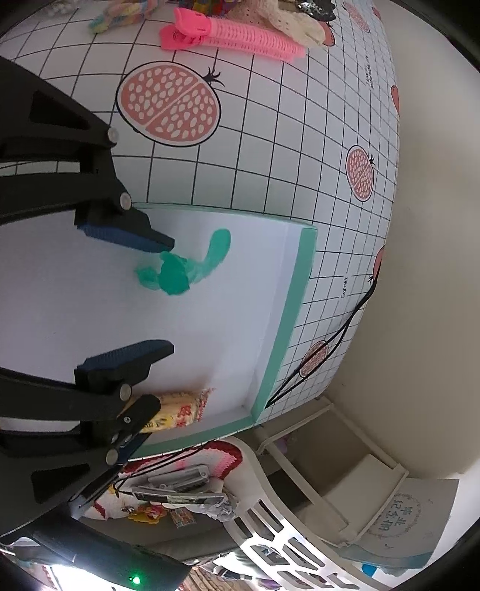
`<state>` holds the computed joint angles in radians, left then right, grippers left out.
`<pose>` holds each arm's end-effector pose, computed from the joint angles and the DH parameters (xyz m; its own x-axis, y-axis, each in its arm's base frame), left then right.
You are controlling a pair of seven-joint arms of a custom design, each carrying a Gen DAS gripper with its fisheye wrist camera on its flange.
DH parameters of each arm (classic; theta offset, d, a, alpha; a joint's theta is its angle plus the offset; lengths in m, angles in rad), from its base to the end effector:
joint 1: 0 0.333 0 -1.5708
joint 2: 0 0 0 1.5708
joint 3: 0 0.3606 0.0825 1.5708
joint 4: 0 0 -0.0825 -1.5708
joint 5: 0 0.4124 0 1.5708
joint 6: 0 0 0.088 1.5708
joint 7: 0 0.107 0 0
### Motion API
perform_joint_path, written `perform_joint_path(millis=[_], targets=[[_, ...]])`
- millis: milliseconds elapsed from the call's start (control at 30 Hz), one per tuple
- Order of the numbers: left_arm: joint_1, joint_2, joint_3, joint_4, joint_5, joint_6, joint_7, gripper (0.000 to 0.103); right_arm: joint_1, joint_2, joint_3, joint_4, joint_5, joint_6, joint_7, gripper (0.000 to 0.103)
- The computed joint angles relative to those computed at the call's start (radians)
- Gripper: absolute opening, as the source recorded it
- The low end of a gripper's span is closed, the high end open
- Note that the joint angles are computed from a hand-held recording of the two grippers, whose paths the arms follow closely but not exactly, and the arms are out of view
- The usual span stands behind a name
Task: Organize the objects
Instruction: 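Open the right gripper to drop the packet while the left releases the figure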
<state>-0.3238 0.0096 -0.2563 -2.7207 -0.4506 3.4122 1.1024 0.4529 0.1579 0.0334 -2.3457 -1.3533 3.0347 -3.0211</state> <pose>0.4050 -0.2064 0.3157 0.2218 -0.8780 0.4242 -0.7914 -0.4163 -0.4477 0.4359 0.3143 0.3112 0.1473 -0.9822 -0.1166 -0.8194 -0.0551 -0.5706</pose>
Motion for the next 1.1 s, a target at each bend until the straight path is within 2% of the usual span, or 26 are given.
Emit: perform_joint_path(millis=[67, 167, 233, 267, 333, 367, 467, 533, 800, 967, 1033, 1100], targets=[[0.01, -0.015, 0.004, -0.011, 0.061, -0.006, -0.053, 0.053, -0.004, -0.003, 0.0, -0.006, 0.011, 0.018, -0.01, 0.046], [0.021, -0.037, -0.049, -0.004, -0.1, -0.023, 0.085, 0.055, -0.003, -0.013, -0.003, -0.014, 0.016, 0.032, -0.012, 0.049], [0.041, -0.054, -0.097, -0.001, -0.201, -0.025, 0.169, 0.063, -0.001, -0.025, -0.005, -0.016, -0.009, 0.039, 0.005, 0.052], [0.055, -0.061, -0.122, 0.001, -0.244, -0.024, 0.202, 0.063, -0.002, -0.029, -0.004, -0.016, -0.022, 0.043, 0.015, 0.055], [0.057, -0.078, -0.125, -0.007, -0.233, -0.024, 0.188, 0.063, -0.006, -0.038, 0.001, -0.017, -0.048, 0.044, 0.038, 0.057], [0.077, -0.086, -0.151, -0.008, -0.254, -0.027, 0.205, 0.063, -0.01, -0.041, 0.005, -0.018, -0.054, 0.046, 0.045, 0.057], [0.207, -0.11, -0.305, 0.0, -0.356, -0.047, 0.289, 0.064, -0.02, -0.052, 0.014, -0.027, -0.072, 0.052, 0.069, 0.057], [0.339, -0.139, -0.447, -0.001, -0.397, -0.068, 0.313, 0.064, -0.026, -0.059, 0.021, -0.03, -0.086, 0.053, 0.077, 0.057], [0.593, -0.258, -0.686, -0.04, -0.319, -0.155, 0.179, 0.069, -0.046, -0.08, 0.046, -0.04, -0.105, 0.059, 0.081, 0.057], [0.665, -0.316, -0.746, -0.064, -0.244, -0.197, 0.092, 0.071, -0.04, -0.084, 0.055, -0.047, -0.067, 0.051, 0.028, 0.057], [0.684, -0.328, -0.759, -0.073, -0.22, -0.204, 0.056, 0.083, -0.039, -0.086, 0.054, -0.049, -0.066, 0.053, 0.028, 0.058], [0.699, -0.339, -0.769, -0.082, -0.196, -0.206, 0.023, 0.084, -0.039, -0.087, 0.053, -0.052, -0.06, 0.053, 0.026, 0.066]])
